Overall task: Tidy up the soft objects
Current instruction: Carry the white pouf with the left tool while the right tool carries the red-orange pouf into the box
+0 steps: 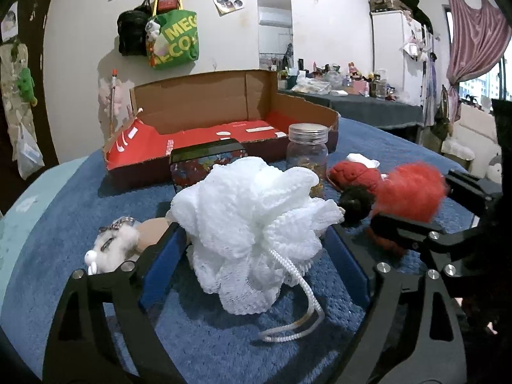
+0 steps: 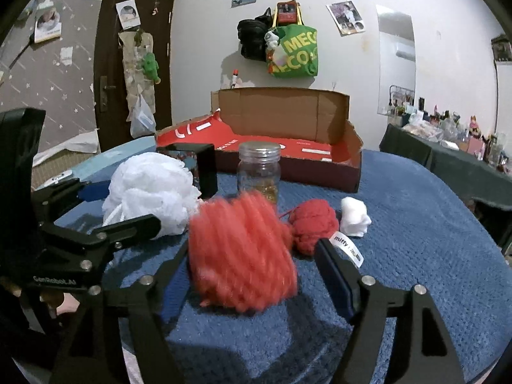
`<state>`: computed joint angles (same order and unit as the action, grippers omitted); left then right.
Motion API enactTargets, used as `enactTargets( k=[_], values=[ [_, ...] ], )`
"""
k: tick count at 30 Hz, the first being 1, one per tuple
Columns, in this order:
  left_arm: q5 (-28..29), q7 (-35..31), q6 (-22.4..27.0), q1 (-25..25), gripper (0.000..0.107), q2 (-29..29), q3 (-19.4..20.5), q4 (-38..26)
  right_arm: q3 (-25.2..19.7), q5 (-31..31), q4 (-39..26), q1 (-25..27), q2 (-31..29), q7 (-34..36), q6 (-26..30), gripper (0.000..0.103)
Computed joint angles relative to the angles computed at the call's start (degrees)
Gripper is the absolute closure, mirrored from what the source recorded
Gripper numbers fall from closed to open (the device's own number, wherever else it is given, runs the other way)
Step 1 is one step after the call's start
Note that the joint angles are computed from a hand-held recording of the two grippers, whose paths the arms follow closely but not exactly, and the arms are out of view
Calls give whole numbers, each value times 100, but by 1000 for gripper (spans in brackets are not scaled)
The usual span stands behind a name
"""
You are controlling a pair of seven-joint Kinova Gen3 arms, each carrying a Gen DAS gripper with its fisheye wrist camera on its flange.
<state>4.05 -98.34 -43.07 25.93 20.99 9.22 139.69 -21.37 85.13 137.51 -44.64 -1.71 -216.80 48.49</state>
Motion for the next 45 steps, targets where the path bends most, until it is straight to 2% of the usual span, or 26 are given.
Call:
enactTargets(
  k=[2, 7, 13, 14, 15, 16, 17, 19, 22, 26, 37, 45],
  values=[
    [204, -123, -36, 130, 16, 75, -53, -46, 2, 112, 3, -5, 45, -16, 35, 25],
    [131, -54, -40, 65, 16, 101, -26, -57, -48, 178, 55, -104, 163, -134, 259, 25],
    [-66, 245, 94, -93, 18, 103, 69, -159, -71, 486, 379, -190, 53, -804, 250, 26],
    [-210, 343, 63, -179, 22, 115, 96, -142, -72, 561, 422, -198, 44, -900, 237, 30],
    [-283, 393, 45, -207, 39, 123, 106, -138, -74, 659, 469, -208, 39, -998, 224, 35],
    [-303, 420, 39, -208, 47, 126, 103, -140, -71, 713, 487, -214, 49, -1024, 207, 47],
    [-356, 465, 25, -232, 48, 128, 110, -130, -63, 772, 501, -214, 62, -1047, 182, 51],
    [-465, 529, -98, -273, 58, 130, 114, -67, -70, 907, 543, -239, 87, -1150, 179, 57],
    [-423, 503, -268, -223, 63, 90, 76, 39, -121, 1014, 608, -311, 68, -1347, 330, 58],
    [-385, 500, -423, -195, 65, 18, 66, 169, -129, 1053, 594, -352, 8, -1388, 462, 58],
    [-542, 579, -735, -330, 66, -275, 64, 491, -29, 1146, 445, -243, -1, -1282, 305, 58],
    [-657, 620, -778, -469, 66, -617, 57, 479, 15, 1184, 146, -153, -105, -758, 476, 58]
  ],
)
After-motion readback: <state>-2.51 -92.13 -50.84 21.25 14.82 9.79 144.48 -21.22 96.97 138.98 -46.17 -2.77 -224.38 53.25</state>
